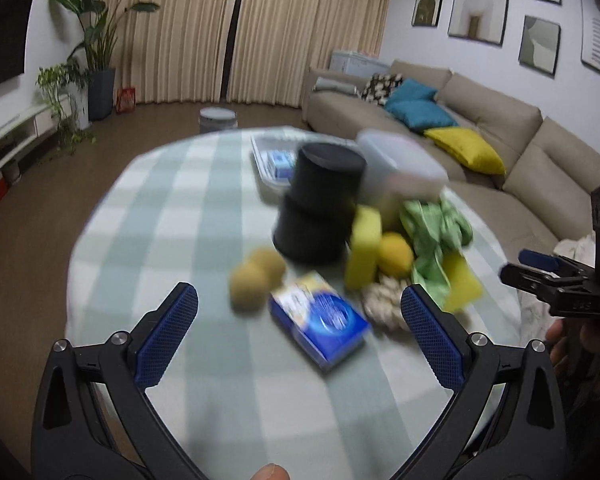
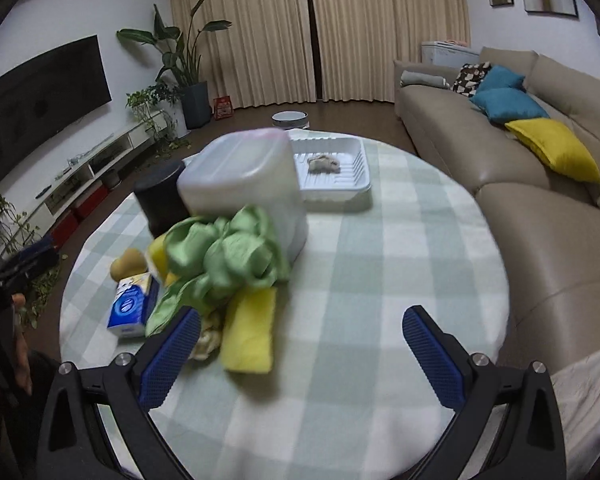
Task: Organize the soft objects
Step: 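Return both grippers from the tray to the pile on the table, then grasp the yellow sponge with the right gripper while the left grasps the dark-blue tissue pack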
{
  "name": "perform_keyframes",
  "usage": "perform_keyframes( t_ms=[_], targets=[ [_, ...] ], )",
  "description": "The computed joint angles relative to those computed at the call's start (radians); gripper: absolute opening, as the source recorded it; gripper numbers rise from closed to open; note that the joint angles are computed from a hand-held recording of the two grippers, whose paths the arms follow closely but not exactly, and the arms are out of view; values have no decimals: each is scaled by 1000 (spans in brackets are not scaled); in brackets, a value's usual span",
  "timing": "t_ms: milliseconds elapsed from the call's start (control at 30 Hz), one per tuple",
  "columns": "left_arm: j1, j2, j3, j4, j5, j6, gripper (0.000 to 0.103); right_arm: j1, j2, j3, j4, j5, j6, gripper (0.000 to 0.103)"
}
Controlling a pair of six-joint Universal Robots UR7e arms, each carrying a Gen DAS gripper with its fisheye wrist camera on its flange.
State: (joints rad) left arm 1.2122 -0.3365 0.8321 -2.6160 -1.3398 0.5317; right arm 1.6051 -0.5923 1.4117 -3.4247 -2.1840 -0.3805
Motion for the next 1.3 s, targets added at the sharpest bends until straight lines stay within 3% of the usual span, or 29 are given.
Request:
perform_keyframes(
  t_ms=[133, 233, 400, 633, 900, 1300],
  targets=[
    [-6, -38, 119, -38, 43, -38, 103, 3, 42, -8, -45, -9, 16, 103],
    [-6, -40, 138, -14, 61, -59, 103, 1, 57, -22, -19, -7, 38, 103],
    [-16, -30, 161, -91, 106, -18, 103, -2, 92, -75, 8, -44, 51, 103],
    [-21, 19, 91, -70, 173, -33, 103, -15, 115, -122, 73, -60, 90, 103],
    [-18, 37, 58, -48, 175, -53, 103, -21, 126, -156, 142, -56, 140, 93],
    [-15, 62, 11, -2, 180, -87, 103, -19, 134, -171, 160, -61, 139, 88]
  ],
)
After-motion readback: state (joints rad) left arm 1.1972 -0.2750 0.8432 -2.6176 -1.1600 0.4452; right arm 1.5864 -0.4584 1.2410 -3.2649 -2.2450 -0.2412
